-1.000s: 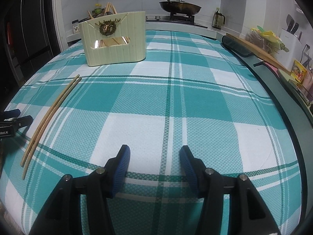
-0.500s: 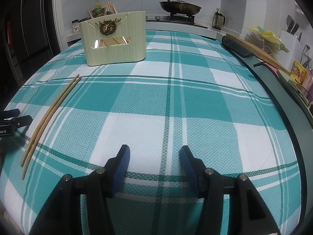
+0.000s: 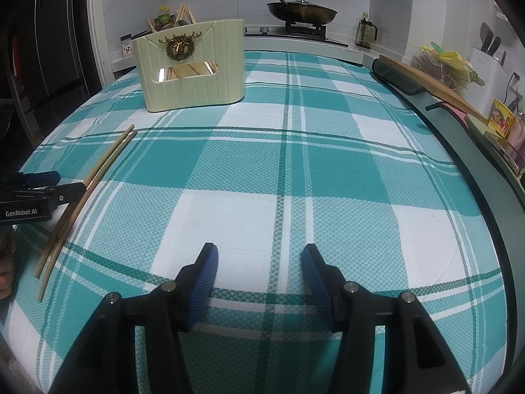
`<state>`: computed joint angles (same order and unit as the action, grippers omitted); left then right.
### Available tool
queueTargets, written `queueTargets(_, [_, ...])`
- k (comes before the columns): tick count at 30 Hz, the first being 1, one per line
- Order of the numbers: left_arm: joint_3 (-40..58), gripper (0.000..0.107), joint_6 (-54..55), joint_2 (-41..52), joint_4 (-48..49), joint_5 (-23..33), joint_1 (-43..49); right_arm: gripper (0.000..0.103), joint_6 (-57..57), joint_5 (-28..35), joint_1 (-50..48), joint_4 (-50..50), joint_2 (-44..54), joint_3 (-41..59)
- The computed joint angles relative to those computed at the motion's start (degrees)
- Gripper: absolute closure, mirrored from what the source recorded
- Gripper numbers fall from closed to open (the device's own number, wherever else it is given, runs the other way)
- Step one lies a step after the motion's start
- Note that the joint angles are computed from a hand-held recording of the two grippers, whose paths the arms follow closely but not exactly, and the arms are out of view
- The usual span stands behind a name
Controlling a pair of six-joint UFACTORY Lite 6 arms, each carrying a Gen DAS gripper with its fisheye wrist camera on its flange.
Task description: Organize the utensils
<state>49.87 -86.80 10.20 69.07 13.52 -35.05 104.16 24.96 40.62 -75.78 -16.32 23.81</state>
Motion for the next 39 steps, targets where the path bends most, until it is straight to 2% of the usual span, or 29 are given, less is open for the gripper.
queueTargets(1, [-0.59,0.056,-1.29,-0.65,1.70,-0.27,-0.56,0.048,0.00,0.00,0.00,0.00,0.00,0.00])
queueTargets(3, [-1.14,0.090,-0.48,-1.43,1.19,-1.27,-0.84,0.048,-0.03,0.10,0.08,0.07,0.02,0.03])
queueTargets(5, [-1.79,0.100,-0.69,-2.20,1.21,-1.05,-1.16,0.048,-0.12,0.09,0.10,0.20,-0.03,0.03])
queueTargets(6, [-3.08,0.102,-0.91,-3.49,1.09,-1.54,-0.81,0.048,-0.28,0.29,0.21,0.50,0.05,0.17])
queueTargets(8, [-5.53,0.102,-0.24,-6.08,-0.60,-1.91,0.14,0.048,-2.90,1.26,1.27,4.62,0.47,1.61])
queueTargets(10, [-8.38,0.102,-0.64,-8.99,-1.39,-1.91,1.34,0.048,-6.04,-2.20,2.61,8.67,-0.33,3.38])
queueTargets(12, [-11.34,0.102,0.17,-11.84,-3.01,-3.66,3.48,0.048,-7.76,-4.01,6.23,11.03,2.82,7.95])
queueTargets(16, [-15.02,0.102,3.31,-16.06,-6.33,-3.36,5.28,0.049,-15.24,-9.35,11.01,17.72,18.71,23.29])
queueTargets(20, [-17.98,0.102,7.33,-19.42,-10.20,-3.28,6.40,0.050,-25.85,-4.91,14.35,24.92,35.14,39.55])
queueTargets(21, [-18.53,0.102,8.12,-19.95,-10.94,-3.48,6.62,0.052,-25.41,-2.42,15.09,23.62,37.64,42.09])
queueTargets(22, [-19.17,0.102,8.00,-20.63,-10.99,-3.48,6.52,0.066,-23.38,1.00,16.22,20.49,39.07,43.72])
queueTargets(23, [-19.51,0.102,7.86,-21.06,-10.94,-3.36,6.32,0.074,-23.03,2.88,16.54,19.41,39.50,44.28])
queueTargets(24, [-19.70,0.102,6.96,-21.24,-10.22,-3.20,5.93,0.089,-23.23,2.90,16.04,20.08,38.88,43.69])
queueTargets(25, [-19.66,0.102,6.25,-21.15,-9.64,-3.22,5.67,0.094,-22.89,1.98,14.99,20.55,37.40,41.97])
queueTargets(27, [-19.62,0.102,1.28,-20.82,-5.17,-3.60,4.85,0.097,-20.60,1.73,13.29,19.04,33.56,37.28])
queueTargets(33, [-17.75,0.102,-9.18,-18.25,2.79,-2.10,-0.69,0.098,-14.86,2.37,5.86,15.95,15.80,17.55])
queueTargets(37, [-16.33,0.102,-16.05,-16.26,7.94,-0.39,-4.53,0.098,-20.62,3.17,-0.80,20.07,3.27,6.99])
queueTargets(39, [-15.57,0.098,-16.99,-15.41,8.50,0.94,-5.99,0.096,-25.85,2.58,-3.29,23.30,-1.65,3.72])
